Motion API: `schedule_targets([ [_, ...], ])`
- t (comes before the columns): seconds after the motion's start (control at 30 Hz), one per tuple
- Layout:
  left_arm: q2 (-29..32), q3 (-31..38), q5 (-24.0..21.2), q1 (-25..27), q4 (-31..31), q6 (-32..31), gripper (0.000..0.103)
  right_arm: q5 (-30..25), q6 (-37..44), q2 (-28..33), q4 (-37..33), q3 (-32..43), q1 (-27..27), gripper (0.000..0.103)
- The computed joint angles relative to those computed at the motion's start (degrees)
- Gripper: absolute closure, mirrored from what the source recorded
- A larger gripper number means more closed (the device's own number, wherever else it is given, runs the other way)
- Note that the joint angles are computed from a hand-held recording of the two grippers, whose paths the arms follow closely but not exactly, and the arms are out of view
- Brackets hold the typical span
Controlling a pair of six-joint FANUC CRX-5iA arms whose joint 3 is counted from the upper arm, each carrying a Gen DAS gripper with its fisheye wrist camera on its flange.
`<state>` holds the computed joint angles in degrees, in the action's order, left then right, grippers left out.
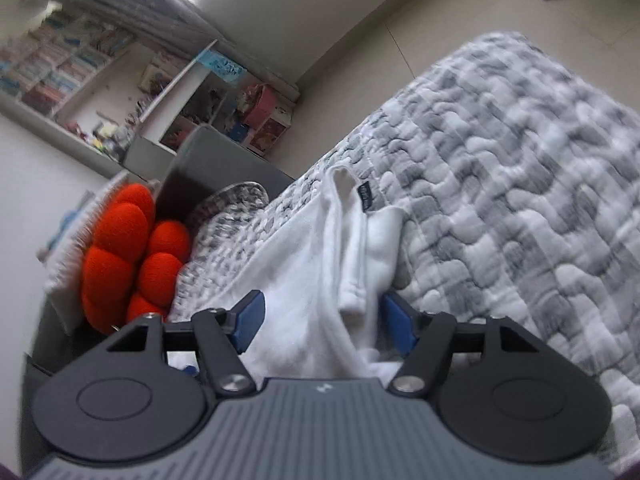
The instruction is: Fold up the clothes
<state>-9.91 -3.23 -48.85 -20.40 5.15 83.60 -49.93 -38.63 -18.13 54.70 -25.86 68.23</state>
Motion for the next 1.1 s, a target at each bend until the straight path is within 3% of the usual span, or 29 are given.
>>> schedule_targets([
  [0.07,0.05,0.1,-0.04,-0.11,-0.26,0.18,0.027,-3.62,5.14,2.22,-1.98,3.73,1.33,0.059],
  [0.13,0.03,0.08,-0.04,-0.12,-0.31,0.23,0.027,-6.73,6.31,3.22,-1.13,5.6,2.73,0.074],
  [0.23,-0.13,-0.1,0.06,-0.09,-0.26,0.06,0.027,-8.48,4.56,3.3,1.0,5.71,3.92,0.075],
  [0.33,-0.2,-0.18,0.08,0.0,-0.11,-0.12,0.027,-9.08,5.59,3.98,-1.84,6.44,3.4,0.072],
  [0.43,-0.19,-0.2,0.04,0.09,0.08,-0.26,0.027,-6.96,2.69,2.85,-2.5,4.5,2.17,0.071],
  [0.53,-0.06,-0.02,-0.11,0.07,0.0,-0.18,0.027,-4.32,-0.77,1.58,-2.15,2.33,1.11,0.058],
  [0.63,-0.06,-0.01,-0.1,0.05,0.0,-0.25,0.027,-3.56,0.42,1.64,-4.43,2.43,0.34,0.058],
  [0.7,-0.05,0.03,-0.15,0.08,0.04,-0.26,0.027,-4.89,3.27,2.04,-4.97,3.39,0.94,0.061],
  [0.73,-0.05,0.06,-0.17,0.02,-0.05,-0.18,0.027,-6.25,5.1,2.64,-5.37,4.51,1.46,0.072],
  [0.8,-0.06,-0.01,-0.1,0.0,-0.01,-0.07,0.027,-7.41,6.87,3.23,-4.02,5.76,2.41,0.076],
  [0.93,-0.05,-0.14,0.06,0.03,0.21,-0.19,0.026,-10.78,8.9,5.29,0.9,8.74,4.83,0.078],
  [1.1,-0.09,-0.21,0.26,-0.09,-0.06,-0.14,0.026,-17.09,13.49,10.52,1.16,15.26,6.5,0.079],
])
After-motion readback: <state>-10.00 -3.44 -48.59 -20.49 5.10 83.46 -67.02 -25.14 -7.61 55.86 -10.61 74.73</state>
